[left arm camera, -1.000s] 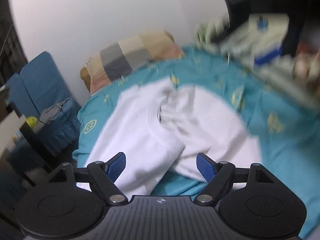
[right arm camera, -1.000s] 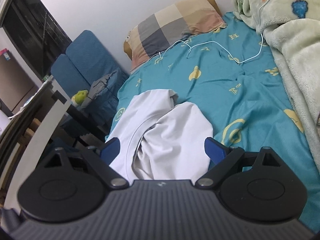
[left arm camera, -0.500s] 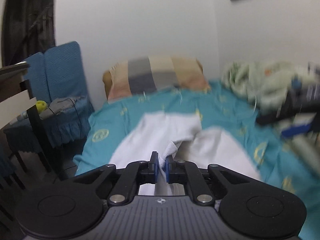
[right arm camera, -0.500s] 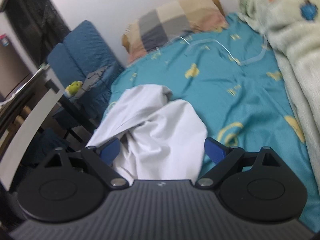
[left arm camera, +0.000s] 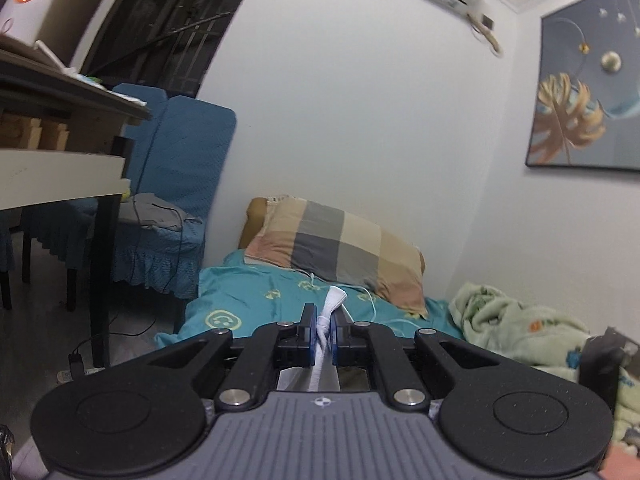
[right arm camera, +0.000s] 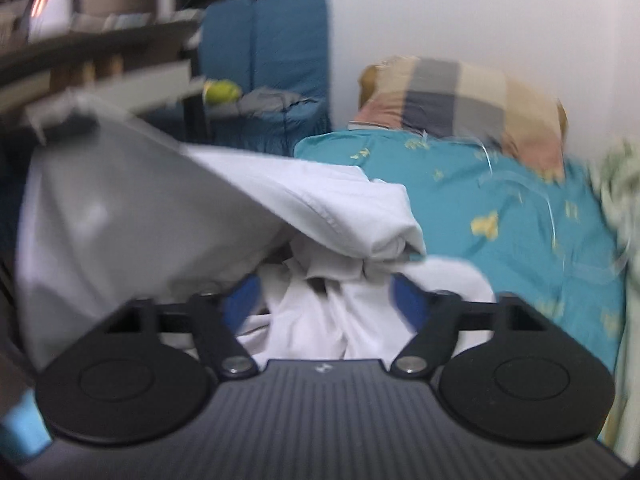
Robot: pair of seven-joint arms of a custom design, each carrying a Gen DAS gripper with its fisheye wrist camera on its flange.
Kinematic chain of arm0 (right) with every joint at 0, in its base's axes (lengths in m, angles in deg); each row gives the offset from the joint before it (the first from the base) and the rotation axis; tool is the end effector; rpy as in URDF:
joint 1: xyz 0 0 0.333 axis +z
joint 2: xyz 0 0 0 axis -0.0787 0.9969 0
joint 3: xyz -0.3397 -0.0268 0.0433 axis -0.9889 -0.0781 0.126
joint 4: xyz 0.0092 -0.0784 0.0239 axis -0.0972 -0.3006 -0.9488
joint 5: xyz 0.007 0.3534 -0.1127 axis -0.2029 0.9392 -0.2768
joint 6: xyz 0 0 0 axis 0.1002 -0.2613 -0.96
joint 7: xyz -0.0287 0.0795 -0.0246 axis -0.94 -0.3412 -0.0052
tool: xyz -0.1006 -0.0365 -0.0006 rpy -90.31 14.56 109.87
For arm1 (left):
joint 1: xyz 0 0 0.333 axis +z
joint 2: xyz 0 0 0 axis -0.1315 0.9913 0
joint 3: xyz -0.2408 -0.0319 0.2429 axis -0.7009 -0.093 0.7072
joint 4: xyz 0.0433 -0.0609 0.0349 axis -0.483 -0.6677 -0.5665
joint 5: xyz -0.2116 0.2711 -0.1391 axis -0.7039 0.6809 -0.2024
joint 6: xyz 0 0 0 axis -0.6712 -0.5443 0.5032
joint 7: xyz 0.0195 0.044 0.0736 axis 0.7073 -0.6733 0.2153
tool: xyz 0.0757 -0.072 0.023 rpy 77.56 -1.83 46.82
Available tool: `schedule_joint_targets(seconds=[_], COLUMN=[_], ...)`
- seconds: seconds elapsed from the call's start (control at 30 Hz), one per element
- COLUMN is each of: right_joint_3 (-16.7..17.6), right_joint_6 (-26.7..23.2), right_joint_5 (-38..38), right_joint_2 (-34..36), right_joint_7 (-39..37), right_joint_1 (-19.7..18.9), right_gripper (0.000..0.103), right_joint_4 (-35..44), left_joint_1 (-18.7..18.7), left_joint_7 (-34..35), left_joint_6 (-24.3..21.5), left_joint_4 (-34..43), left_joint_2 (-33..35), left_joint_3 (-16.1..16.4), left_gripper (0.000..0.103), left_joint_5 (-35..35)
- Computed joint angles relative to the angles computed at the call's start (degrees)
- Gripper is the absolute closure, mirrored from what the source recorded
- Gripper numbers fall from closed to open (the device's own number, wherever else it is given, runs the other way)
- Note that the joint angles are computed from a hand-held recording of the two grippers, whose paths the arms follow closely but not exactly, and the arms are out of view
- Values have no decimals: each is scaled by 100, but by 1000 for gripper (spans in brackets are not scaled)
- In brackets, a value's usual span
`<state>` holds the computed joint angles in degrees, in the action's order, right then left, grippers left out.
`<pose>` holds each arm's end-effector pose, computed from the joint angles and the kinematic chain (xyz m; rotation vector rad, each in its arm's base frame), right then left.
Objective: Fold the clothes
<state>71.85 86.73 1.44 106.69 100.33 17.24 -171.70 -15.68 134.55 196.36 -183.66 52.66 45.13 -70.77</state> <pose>0.6677 0.2668 0.5793 -1.8297 1.2523 -0.7562 0.5867 -0.1547 0.6322 -1.4751 1.4075 -1.4817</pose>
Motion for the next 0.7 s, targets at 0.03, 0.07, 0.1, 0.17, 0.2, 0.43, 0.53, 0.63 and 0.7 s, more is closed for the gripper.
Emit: schedule_joint_targets(seconds=[0.03, 0.07, 0.1, 0.17, 0.2, 0.43, 0.53, 0.63, 0.7], right_joint_3=[-65, -117, -225, -166, -38, -196, -234, 4, 285], right_joint_6=[16, 84, 188, 314, 316, 722, 1156, 1529, 1792], right_joint_5=[-79, -118, -172, -63, 67, 735, 856, 998, 1076], right_joint_2=[199, 384, 573, 885, 1029, 1415, 1288, 1029, 749], right_joint_7=[-14, -19, 32, 23, -32, 631, 827, 835, 786], right_joint_1=[39, 54, 112, 32, -65, -59, -84, -257, -447], right_gripper=[33, 33, 33, 33, 33, 94, 97, 97, 98], right_joint_4=[226, 426, 627, 952, 1117, 1481, 1354, 1150, 863], left_joint_1=[245, 532, 714, 1003, 1129, 1561, 2107, 2332, 3072], left_joint_7=[-239, -547, -778, -1177, -1348, -1942, -2368, -2558, -3214], left_joint_6=[29, 45, 61, 83, 92, 136, 95, 247, 458], left_joint_4=[-10, -14, -2, 69, 119, 455, 574, 547, 603], left_joint_2=[14, 32, 67, 174, 241, 729, 899, 905, 1037], left_joint_3=[-166, -367, -477, -638, -711, -1003, -1547, -1736, -2443], left_gripper=[96, 96, 96, 96, 96, 96, 96, 96, 96], left_joint_5=[180, 435, 622, 973, 1140, 1968, 2405, 2748, 3663])
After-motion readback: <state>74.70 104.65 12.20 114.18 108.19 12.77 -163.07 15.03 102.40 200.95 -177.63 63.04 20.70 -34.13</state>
